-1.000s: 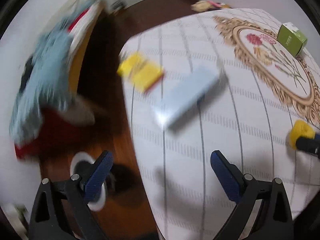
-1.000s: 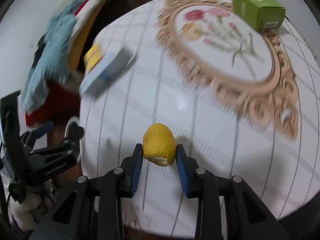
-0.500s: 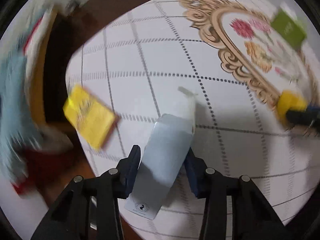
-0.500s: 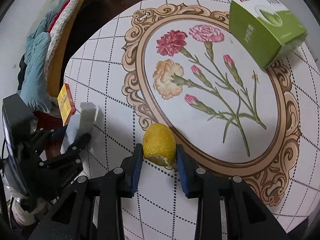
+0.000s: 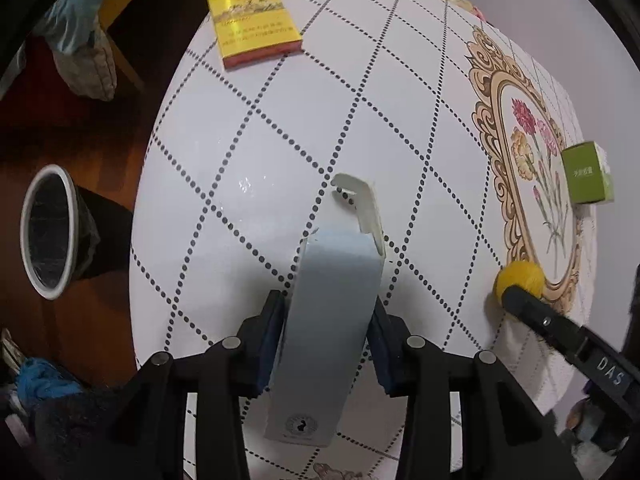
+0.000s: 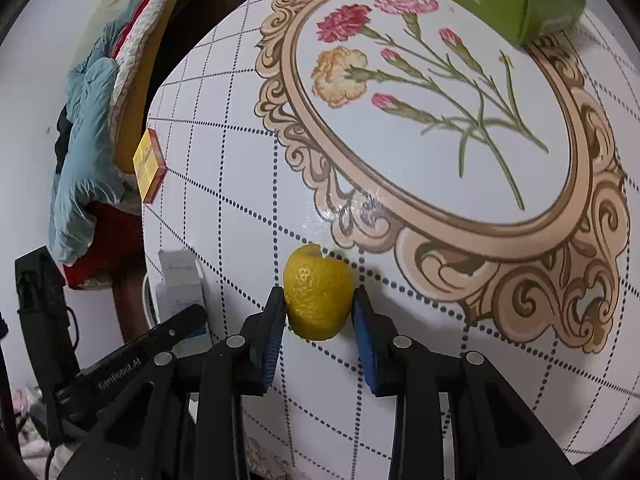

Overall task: Collect trash
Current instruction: 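Grasp the white-blue box with the left tool while the right tool grasps the yellow lemon, then carry the box and lemon over the white bin and open both tools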

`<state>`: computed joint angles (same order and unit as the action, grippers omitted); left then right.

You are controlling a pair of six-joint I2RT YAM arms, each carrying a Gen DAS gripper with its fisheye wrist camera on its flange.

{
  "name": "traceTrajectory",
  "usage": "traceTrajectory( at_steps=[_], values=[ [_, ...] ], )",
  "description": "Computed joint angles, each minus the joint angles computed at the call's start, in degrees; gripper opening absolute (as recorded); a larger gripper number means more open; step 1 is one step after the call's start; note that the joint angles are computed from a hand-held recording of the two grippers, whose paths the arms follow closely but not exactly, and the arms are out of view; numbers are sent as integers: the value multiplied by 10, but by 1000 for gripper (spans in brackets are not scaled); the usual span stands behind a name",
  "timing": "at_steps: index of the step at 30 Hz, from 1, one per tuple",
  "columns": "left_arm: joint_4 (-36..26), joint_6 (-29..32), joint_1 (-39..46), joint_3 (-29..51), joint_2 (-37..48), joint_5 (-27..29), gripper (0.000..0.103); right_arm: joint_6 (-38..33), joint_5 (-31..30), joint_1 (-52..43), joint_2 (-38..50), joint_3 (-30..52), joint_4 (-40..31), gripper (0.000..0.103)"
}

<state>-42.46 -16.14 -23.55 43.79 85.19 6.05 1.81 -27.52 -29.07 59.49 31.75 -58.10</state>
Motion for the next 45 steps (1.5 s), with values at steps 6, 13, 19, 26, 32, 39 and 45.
traceTrajectory(
  at_steps=[6, 13, 19, 26, 32, 39, 45],
  values=[
    [26, -57, -84, -32, -30, -59, 36, 71, 61, 97, 6, 17, 47, 37],
    [9, -104, -130, -39, -89, -95, 33, 66, 75, 112, -36, 19, 38, 33],
    [-68, -77, -115, 3, -189, -128, 33, 95, 90, 158, -91, 50, 5, 33],
    [-121, 69, 38, 79, -272, -92, 33, 164, 118, 263, -130, 163, -45, 33],
    [-159, 207, 239, 177, -279, 6, 33, 285, 188, 450, -79, 284, -26, 33],
    [-157, 415, 537, 251, -184, 137, 33, 392, 277, 680, 101, 395, 74, 33],
    [-88, 504, 702, 303, 6, 147, 33, 424, 251, 776, 350, 499, 182, 33]
  ],
)
